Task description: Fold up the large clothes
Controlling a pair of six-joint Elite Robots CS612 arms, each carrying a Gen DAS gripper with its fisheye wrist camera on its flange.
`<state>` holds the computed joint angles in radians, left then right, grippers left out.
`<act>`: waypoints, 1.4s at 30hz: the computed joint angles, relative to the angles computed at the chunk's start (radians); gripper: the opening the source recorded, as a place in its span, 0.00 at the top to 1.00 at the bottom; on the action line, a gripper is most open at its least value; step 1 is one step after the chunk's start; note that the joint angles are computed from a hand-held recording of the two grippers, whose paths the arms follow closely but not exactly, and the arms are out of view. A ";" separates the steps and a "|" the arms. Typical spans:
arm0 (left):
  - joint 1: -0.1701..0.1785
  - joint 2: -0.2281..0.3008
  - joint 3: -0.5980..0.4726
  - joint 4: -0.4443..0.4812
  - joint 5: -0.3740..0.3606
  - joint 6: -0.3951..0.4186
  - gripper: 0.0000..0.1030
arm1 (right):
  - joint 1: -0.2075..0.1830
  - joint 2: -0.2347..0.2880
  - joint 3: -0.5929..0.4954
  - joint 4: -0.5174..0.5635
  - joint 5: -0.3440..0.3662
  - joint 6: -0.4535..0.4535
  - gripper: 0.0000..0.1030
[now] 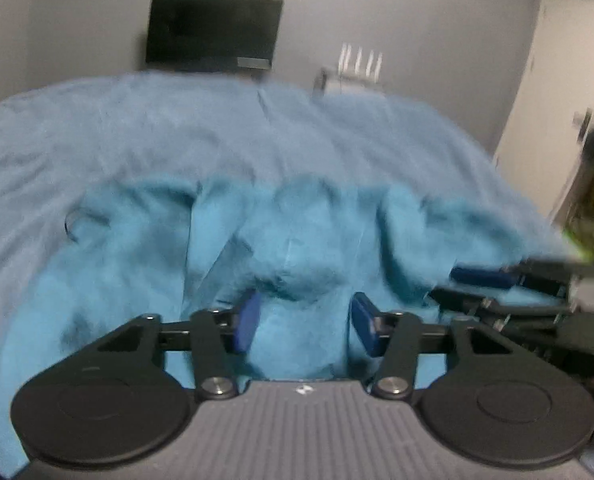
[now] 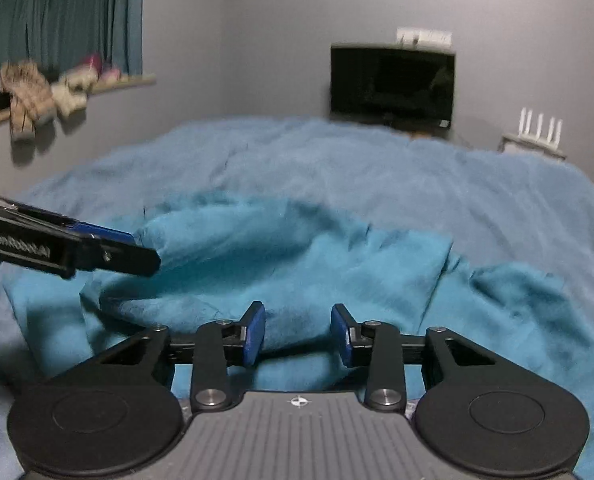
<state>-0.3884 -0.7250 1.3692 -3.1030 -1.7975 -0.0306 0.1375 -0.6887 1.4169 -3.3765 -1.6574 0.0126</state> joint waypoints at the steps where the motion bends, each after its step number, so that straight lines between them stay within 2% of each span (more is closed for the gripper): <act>1: 0.000 0.003 -0.002 0.028 -0.002 0.019 0.55 | 0.001 0.000 -0.003 0.039 -0.006 -0.005 0.63; 4: -0.004 0.015 -0.016 0.106 0.005 0.081 0.55 | -0.001 0.000 -0.003 0.126 -0.017 0.018 0.63; 7: -0.015 0.032 -0.031 0.142 0.037 0.118 0.55 | -0.006 0.000 0.007 0.146 -0.010 0.073 0.63; 10: -0.024 0.048 -0.045 0.158 0.057 0.140 0.55 | -0.006 0.010 -0.002 0.153 -0.009 0.085 0.63; 13: -0.021 0.045 -0.042 0.153 0.049 0.133 0.54 | -0.001 0.015 -0.007 0.142 -0.027 0.081 0.59; 17: -0.011 0.040 -0.043 0.141 0.022 0.118 0.48 | -0.006 0.010 0.011 0.100 -0.025 0.123 0.46; 19: -0.004 0.025 -0.029 0.104 -0.003 0.117 0.45 | -0.014 -0.002 0.029 0.091 -0.006 0.167 0.44; 20: 0.002 0.019 -0.022 0.057 -0.022 0.113 0.38 | -0.020 -0.010 0.042 0.072 0.010 0.189 0.44; 22: 0.013 0.012 -0.013 -0.038 -0.041 0.080 0.16 | -0.030 -0.026 0.067 0.027 0.017 0.199 0.42; 25: 0.031 0.011 -0.020 -0.134 -0.019 0.020 0.14 | -0.045 -0.052 0.099 -0.026 -0.019 0.167 0.40; 30: 0.047 0.040 -0.091 -0.039 0.168 -0.008 0.14 | -0.087 -0.090 0.119 -0.003 -0.101 0.173 0.36; 36: 0.063 0.104 -0.188 0.106 0.252 -0.066 0.14 | -0.124 -0.088 0.100 0.085 -0.211 0.111 0.30; 38: 0.064 0.129 -0.226 0.146 0.272 -0.054 0.14 | -0.138 -0.079 0.094 0.104 -0.191 0.144 0.30; 42: 0.063 0.174 -0.295 0.195 0.302 -0.026 0.14 | -0.166 -0.045 0.063 0.130 -0.101 0.176 0.30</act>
<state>-0.3257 -0.5512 1.0738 -2.9076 -1.4957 -0.0569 -0.0288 -0.7338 1.4798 -3.2465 -1.7584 0.1886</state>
